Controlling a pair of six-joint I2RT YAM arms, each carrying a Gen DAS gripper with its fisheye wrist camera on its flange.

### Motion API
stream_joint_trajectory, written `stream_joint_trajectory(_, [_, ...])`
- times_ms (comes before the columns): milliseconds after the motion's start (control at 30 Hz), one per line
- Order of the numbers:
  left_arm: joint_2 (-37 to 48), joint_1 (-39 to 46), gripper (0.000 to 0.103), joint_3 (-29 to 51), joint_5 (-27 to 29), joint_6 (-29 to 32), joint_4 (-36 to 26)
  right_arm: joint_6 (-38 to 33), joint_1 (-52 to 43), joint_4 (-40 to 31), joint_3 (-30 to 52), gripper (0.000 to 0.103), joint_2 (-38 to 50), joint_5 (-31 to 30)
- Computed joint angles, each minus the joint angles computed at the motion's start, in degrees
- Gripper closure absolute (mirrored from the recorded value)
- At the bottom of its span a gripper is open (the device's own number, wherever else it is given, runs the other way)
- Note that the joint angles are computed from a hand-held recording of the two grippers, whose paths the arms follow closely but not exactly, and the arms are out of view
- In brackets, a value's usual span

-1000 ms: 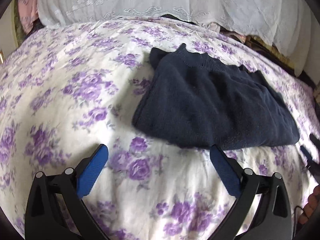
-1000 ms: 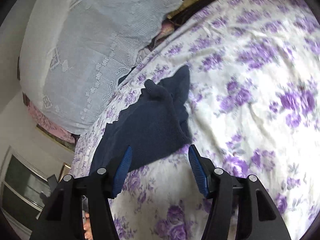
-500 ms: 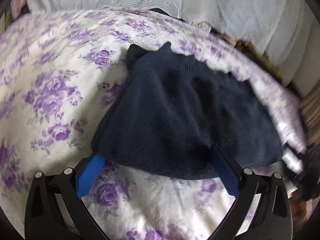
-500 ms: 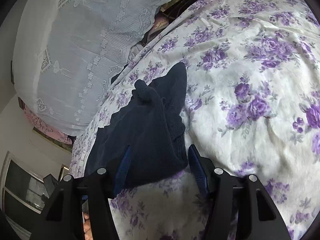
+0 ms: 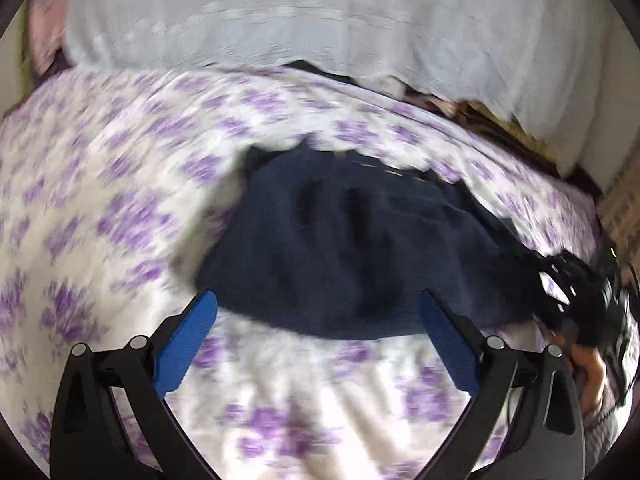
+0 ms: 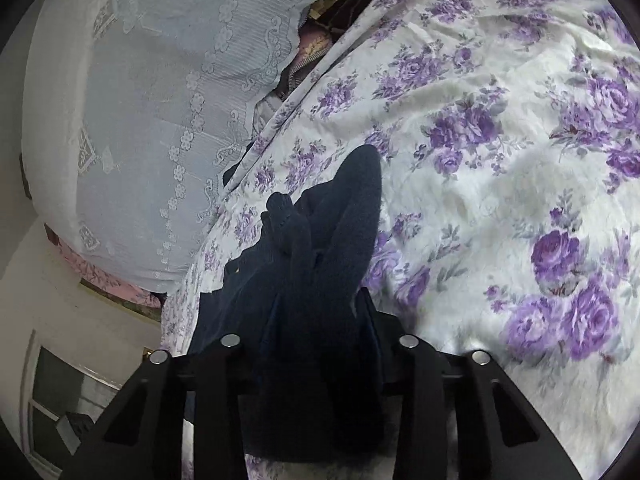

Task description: Fold small clothes

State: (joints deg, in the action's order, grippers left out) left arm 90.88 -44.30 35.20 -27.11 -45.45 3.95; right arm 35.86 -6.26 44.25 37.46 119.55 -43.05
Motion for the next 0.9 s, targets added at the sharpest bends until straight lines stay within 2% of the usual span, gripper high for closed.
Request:
stream_joint_trajectory(133, [9.86,-2.84,0.005,13.89,0.94,3.97,-6.79,0.90,-1.82,-1.46,2.52,0.070,1.85,-5.19])
stream_joint_trajectory(267, [19.75,-4.75,0.005,28.30,-3.13,7.57,-14.18,3.90,-4.31,-1.13,5.81,0.075,5.11,-10.96])
stream_joint_trajectory(367, [26.36,-4.28,0.005,36.56,-4.73,7.37,-19.62,3.80,-5.12,-3.27,8.87,0.077,7.03,-14.10])
stream_joint_trajectory(433, [31.40,-3.16,0.005,41.47,-4.20,6.52,-22.87,2.70,-4.59,-4.23,9.23,0.077,6.88,-13.64])
stream_joint_trajectory(467, [33.24,-2.39,0.004,41.97,-2.44,6.09,-22.35,1.33,-4.05,-5.29,9.44,0.077,6.49,-12.73])
stream_joint_trajectory(500, [32.99,-2.04,0.004,39.77,-2.01,5.96,-19.20,-0.04,-3.62,-6.45,9.70,0.077,6.17,-11.87])
stream_joint_trajectory(533, [32.36,-2.17,0.004,36.91,-2.89,6.03,-14.75,-1.38,-3.03,-7.70,9.97,0.077,5.69,-10.73])
stream_joint_trajectory(567, [32.11,-2.29,0.004,36.15,-3.16,6.18,-13.99,-2.86,-2.30,-9.13,10.32,0.076,5.17,-9.52])
stream_joint_trajectory(700, [30.63,-2.24,0.004,35.72,-2.48,5.91,-14.99,-6.54,-0.69,-12.72,11.03,0.073,3.99,-6.79])
stream_joint_trajectory(800, [26.87,-2.73,0.004,34.99,-9.25,6.46,-16.40,-7.38,-0.73,-13.20,10.60,0.075,3.46,-6.13])
stream_joint_trajectory(833, [26.58,-2.15,0.004,35.59,-9.70,6.79,-17.51,-7.26,-0.90,-13.20,10.53,0.077,3.48,-6.09])
stream_joint_trajectory(900, [27.38,-0.11,0.004,37.73,-7.44,7.19,-19.98,-6.58,-1.30,-12.70,10.46,0.079,3.81,-6.45])
